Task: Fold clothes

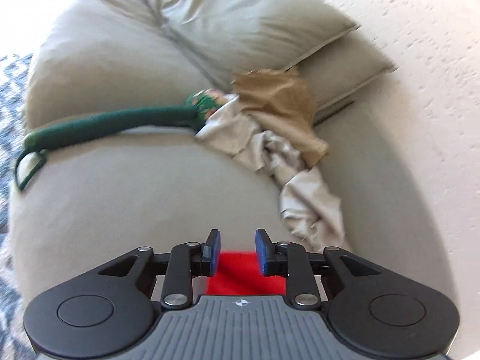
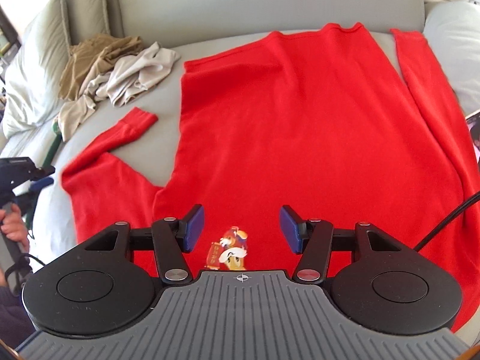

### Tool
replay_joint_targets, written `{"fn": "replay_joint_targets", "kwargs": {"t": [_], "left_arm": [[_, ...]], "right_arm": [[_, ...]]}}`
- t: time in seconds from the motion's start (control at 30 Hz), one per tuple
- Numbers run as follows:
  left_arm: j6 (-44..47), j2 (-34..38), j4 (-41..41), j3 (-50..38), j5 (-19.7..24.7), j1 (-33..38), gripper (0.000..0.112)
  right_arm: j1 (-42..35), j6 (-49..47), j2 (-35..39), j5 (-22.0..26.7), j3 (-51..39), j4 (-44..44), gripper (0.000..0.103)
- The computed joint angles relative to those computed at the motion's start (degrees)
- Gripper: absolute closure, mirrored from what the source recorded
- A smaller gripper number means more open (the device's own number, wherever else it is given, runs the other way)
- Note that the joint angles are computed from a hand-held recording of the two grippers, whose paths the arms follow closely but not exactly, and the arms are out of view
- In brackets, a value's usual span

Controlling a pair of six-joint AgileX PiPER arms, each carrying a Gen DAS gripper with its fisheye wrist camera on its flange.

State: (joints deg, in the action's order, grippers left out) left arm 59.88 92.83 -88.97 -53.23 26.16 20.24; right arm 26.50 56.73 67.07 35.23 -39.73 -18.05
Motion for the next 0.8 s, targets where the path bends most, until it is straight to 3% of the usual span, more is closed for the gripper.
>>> {"fn": "replay_joint_targets", "kwargs": {"t": [0.07,0.1,0.17,0.4,0.47,0.53,0.63,0.7,0.8], "left_arm": [[11.46,2.34,-5.43,-2.94,4.78,-0.87,0.070],[15.57,4.47,-6.01,-5.20,6.39,-2.12,0.070],[16.90,9.94,-3.75,-9.94,5.19,-6.28,0.070],[-10.87,22.92,34.49,-25.67,-8.83,-19.61,0.070],[-19.63,24.59,43.78,-29.18,-5.50,-20.59,0.070],[-20.80,26.67,46.96,-32.04,-2.36,-21.04,0.070],[-25.26,29.64,55.83,-35.22,-1.31,-22.33,0.074],[-22.56,29.36,54.76,-35.18,0.14,-21.87,0.102],[-18.03,28.13,48.67,-34.63,3.51,-19.64,0.109]], "right_arm": [[0.66,0.87,-0.02,0.00,-0.25,-0.37,0.044],[1.08,1.23,0.20,0.23,-0.63,-0.73,0.044],[1.59,0.94,0.94,0.95,-1.62,-0.85,0.044],[0.66,-1.31,1.88,2.74,-3.26,-0.94,0.042],[-0.40,-1.49,2.01,2.70,-3.31,-0.90,0.042],[-1.87,-2.15,2.54,1.78,-3.09,-0.01,0.042],[-4.19,-5.07,4.23,0.44,-3.23,2.54,0.042],[-4.83,-6.07,4.61,-0.35,-2.96,3.55,0.042],[-5.01,-6.38,4.66,-1.03,-2.52,3.80,0.042]]}}
